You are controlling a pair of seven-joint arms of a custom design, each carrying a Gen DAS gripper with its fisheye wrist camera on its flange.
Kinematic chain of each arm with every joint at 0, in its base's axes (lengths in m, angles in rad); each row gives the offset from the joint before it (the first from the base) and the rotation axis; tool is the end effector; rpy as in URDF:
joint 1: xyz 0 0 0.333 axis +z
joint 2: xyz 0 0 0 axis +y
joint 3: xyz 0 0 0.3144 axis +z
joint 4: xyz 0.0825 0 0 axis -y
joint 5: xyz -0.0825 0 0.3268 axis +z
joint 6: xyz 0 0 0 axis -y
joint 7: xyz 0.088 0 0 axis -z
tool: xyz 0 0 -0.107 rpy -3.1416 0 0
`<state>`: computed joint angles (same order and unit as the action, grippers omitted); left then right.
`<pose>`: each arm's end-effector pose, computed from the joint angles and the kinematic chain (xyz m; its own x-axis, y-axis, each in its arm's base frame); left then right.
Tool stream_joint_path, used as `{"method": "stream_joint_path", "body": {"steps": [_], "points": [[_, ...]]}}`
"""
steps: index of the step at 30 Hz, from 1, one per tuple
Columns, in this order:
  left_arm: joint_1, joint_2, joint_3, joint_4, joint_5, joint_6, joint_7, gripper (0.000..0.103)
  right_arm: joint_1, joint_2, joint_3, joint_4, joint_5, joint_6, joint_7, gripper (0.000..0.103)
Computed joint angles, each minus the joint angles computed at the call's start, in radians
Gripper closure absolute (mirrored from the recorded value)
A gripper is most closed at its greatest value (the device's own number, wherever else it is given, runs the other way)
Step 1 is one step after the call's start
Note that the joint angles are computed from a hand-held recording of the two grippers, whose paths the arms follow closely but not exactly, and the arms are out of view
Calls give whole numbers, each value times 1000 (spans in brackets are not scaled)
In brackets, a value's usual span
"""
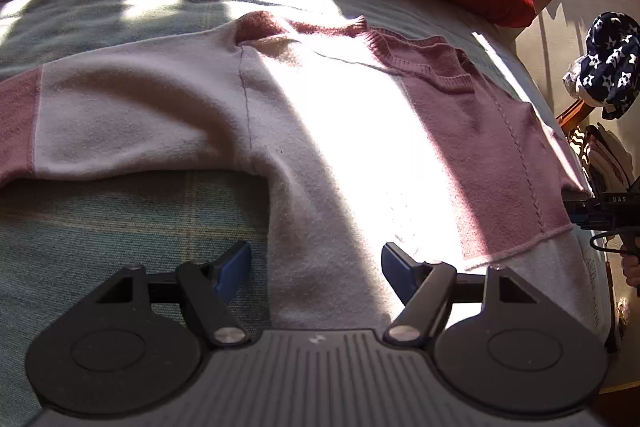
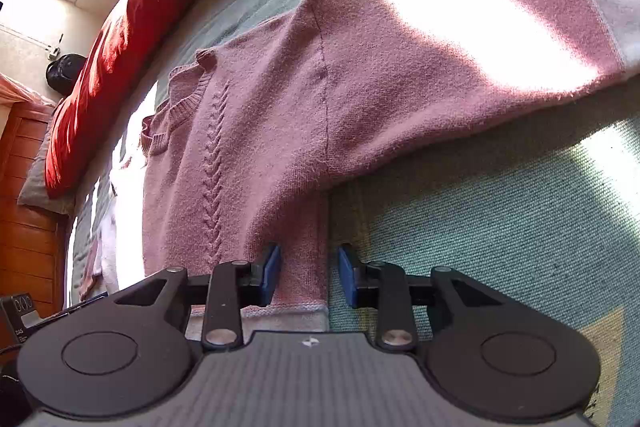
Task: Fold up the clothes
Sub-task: 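Open both grippers and lift them away from the sweater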
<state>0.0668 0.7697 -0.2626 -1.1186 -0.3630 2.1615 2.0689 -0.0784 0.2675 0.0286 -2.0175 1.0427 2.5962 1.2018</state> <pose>0.7219 -0.0893 0.4148 -0.4650 -0.8174 0.3402 -0.8510 0.3067 -0.4263 0.5721 -0.0465 0.3803 -0.3213 -0.7163 -0.6195 -0.8059 0.5503 -0.2183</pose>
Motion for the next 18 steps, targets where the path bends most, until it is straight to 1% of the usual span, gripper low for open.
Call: {"method": "stream_joint_path", "body": {"steps": [1,2,4,5,7,8,9,10,11,12,13,14,15,16,17,18], "points": [[-8,-4,5,-12,12,15,7,31,7,2,3,2,-6,9,-5,70],[-18,-11,11,-29,28,34,14,32,14,6,4,6,-21,15,0,77],[-42,-22,24,-51,67,68,26,35,27,11,5,14,-57,26,20,88],[-53,-29,29,-60,91,84,42,39,33,13,5,17,-78,31,34,90],[-82,-54,54,-98,152,152,56,47,81,1,-27,11,-263,75,131,91],[-99,-59,76,-103,189,181,38,47,116,-8,-59,5,-414,93,208,91],[-106,-56,87,-87,211,178,16,48,155,-16,-99,3,-571,101,288,91],[-105,-47,90,-54,220,150,-8,49,168,-28,-111,2,-658,97,348,91],[-94,-51,79,-47,214,145,-9,48,183,-39,-125,4,-737,88,401,91],[-72,-71,50,-70,190,167,21,46,196,-50,-137,8,-816,76,454,91],[-54,-93,22,-98,164,186,60,44,213,-69,-145,-2,-902,90,501,88],[-41,-113,-2,-123,138,197,97,40,220,-85,-141,-14,-927,110,508,81],[-27,-125,-26,-137,106,189,135,36,199,-102,-103,-28,-883,134,462,76],[-19,-125,-46,-142,77,162,168,33,158,-101,-44,-25,-768,132,371,69],[-17,-121,-59,-141,52,129,197,33,140,-92,-9,-16,-687,116,308,67],[-23,-119,-61,-148,41,107,218,32,141,-75,6,-11,-664,105,278,67]]}}
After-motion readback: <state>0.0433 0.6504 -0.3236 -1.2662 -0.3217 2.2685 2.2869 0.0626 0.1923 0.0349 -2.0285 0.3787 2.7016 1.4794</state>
